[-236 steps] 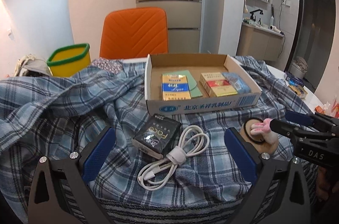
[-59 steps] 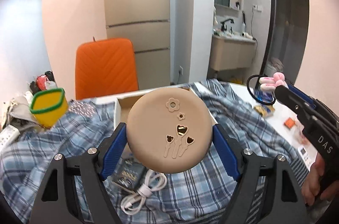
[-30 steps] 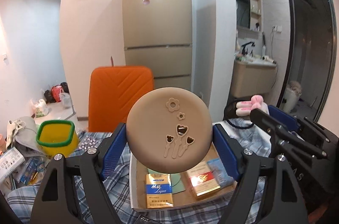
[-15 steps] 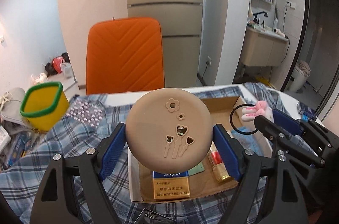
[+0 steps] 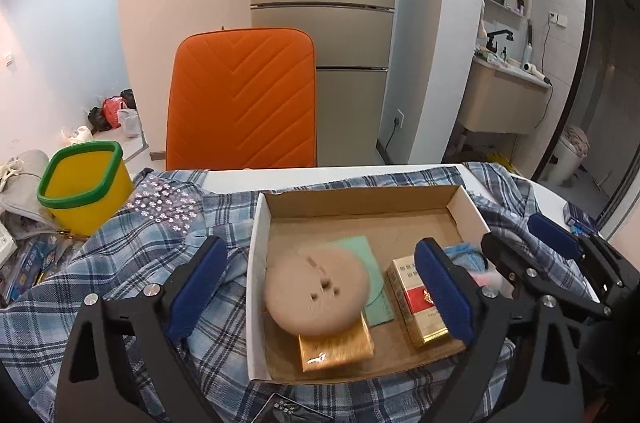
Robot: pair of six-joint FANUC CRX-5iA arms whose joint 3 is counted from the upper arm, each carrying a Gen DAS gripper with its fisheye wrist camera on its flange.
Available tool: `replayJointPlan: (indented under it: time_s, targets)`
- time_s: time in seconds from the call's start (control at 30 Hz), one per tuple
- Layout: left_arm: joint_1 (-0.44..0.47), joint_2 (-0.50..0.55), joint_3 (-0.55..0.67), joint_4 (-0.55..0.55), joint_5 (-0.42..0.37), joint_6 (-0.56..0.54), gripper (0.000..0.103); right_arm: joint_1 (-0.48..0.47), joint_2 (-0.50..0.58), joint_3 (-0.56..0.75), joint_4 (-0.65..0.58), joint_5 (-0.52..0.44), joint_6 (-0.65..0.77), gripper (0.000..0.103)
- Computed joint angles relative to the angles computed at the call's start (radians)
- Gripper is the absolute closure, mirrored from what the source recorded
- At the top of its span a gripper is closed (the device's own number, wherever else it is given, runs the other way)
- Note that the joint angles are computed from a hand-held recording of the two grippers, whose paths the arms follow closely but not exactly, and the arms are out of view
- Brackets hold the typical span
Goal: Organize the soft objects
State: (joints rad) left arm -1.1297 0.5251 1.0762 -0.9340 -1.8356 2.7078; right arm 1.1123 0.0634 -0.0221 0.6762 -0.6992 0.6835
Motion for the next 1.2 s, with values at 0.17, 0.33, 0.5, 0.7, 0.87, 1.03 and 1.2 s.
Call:
replayJointPlan:
  time_s: [0.17, 0.33, 0.5, 0.7, 0.87, 1.03, 1.2]
  targets:
    - [0.0, -0.013, -0.017, -0.001, 0.003, 0.009, 0.009, 0.001, -0.001, -0.001, 0.008, -0.004, -0.006, 0.041]
    - [-0.011, -0.012, -0.002, -0.023, -0.017, 0.002, 0.009, 0.003, -0.005, -0.007, 0.026, -0.006, -0.015, 0.041]
    - [-0.041, -0.01, 0.029, -0.064, -0.039, -0.015, 0.009, 0.006, -0.028, -0.024, 0.056, -0.007, -0.042, 0.041]
    - [-0.115, 0.023, 0.118, -0.164, -0.097, -0.078, 0.009, 0.03, -0.093, -0.092, 0.161, -0.013, -0.109, 0.041]
    - [-0.176, 0.028, 0.144, -0.233, -0.128, -0.095, 0.009, 0.059, -0.167, -0.15, 0.22, -0.018, -0.166, 0.041]
    - [-0.225, 0.022, 0.135, -0.277, -0.155, -0.085, 0.009, 0.095, -0.246, -0.22, 0.309, -0.028, -0.246, 0.027]
    - [-0.266, 0.03, 0.14, -0.297, -0.18, -0.091, 0.006, 0.14, -0.306, -0.287, 0.397, -0.066, -0.319, 0.016]
